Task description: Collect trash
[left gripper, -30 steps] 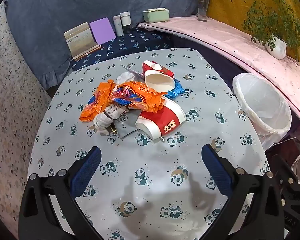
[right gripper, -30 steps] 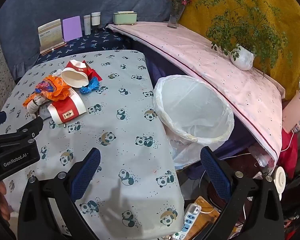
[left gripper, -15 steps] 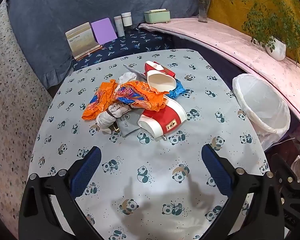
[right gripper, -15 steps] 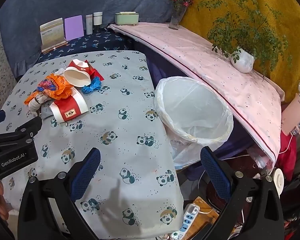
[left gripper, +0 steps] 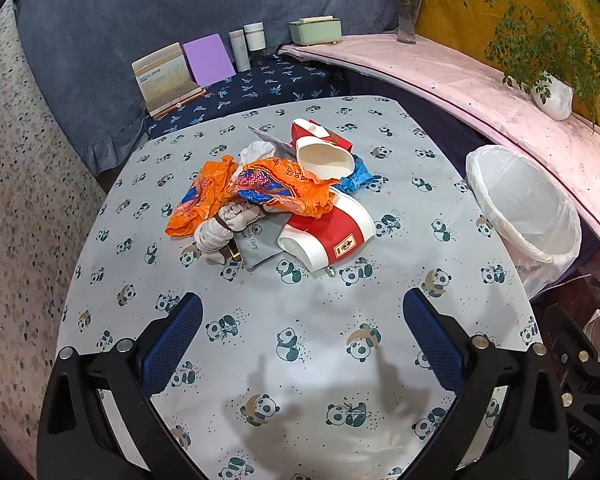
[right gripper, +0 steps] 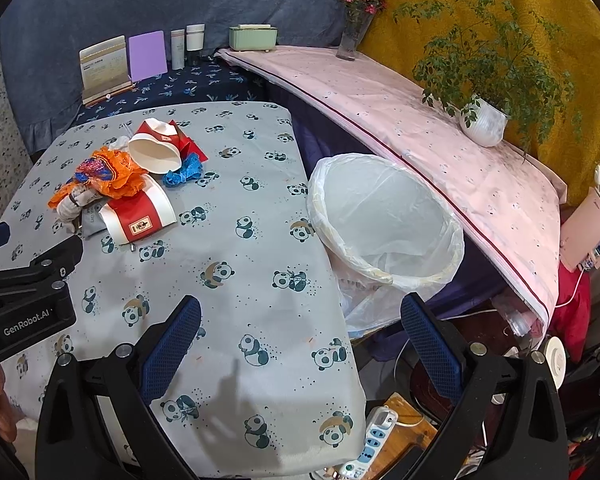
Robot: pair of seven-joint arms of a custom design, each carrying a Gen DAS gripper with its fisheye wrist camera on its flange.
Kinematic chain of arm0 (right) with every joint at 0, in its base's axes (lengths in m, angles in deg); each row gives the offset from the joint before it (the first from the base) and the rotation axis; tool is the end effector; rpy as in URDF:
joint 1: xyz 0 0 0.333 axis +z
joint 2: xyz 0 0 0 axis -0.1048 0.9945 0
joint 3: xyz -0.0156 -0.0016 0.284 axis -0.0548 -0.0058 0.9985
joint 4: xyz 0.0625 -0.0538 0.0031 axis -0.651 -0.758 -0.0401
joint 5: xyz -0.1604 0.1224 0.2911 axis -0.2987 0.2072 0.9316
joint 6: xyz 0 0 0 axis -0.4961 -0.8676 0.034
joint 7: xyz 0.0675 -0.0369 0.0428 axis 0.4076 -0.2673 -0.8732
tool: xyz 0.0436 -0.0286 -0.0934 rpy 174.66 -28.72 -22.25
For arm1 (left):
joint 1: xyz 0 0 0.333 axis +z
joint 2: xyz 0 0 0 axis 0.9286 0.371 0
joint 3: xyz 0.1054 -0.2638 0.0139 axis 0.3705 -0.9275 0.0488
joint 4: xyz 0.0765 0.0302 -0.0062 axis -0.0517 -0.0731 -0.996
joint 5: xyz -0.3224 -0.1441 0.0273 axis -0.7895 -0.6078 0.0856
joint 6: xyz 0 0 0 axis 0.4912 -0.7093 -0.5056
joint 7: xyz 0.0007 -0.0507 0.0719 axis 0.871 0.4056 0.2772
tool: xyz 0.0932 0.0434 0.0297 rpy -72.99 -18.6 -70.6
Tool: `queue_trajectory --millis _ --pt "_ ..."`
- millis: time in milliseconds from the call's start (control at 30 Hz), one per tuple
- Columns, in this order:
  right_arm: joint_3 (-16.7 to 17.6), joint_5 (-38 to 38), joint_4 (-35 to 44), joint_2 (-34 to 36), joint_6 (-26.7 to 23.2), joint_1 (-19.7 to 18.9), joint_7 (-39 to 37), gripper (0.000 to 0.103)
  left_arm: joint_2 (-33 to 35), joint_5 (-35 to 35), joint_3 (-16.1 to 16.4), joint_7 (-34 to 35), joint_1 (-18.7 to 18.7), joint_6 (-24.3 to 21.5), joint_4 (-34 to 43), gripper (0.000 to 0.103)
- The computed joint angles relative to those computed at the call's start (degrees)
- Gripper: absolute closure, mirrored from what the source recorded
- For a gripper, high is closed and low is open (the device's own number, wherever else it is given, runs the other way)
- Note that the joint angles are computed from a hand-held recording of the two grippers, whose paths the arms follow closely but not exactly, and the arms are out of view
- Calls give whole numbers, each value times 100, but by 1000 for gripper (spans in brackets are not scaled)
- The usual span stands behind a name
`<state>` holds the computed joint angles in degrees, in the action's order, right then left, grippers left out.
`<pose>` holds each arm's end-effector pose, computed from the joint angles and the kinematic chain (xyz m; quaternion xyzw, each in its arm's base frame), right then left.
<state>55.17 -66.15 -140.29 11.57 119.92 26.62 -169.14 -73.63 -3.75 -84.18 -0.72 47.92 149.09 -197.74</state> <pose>0.4192 0.3312 0.3462 -0.5466 0.7618 -0.3239 0.1265 0.5031 -0.2362 0.3371 -0.5448 0.7683 -0.2393 0.2358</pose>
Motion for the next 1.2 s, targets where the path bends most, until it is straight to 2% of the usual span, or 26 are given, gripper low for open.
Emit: queue_trajectory --millis 500,1200 --pt "8 35 16 -4 -130 30 0 7 -13 -8 4 11 -2 26 -35 7" --pt "27 49 6 -26 -185 38 -7 7 -28 -384 42 360 -69 92 -77 7"
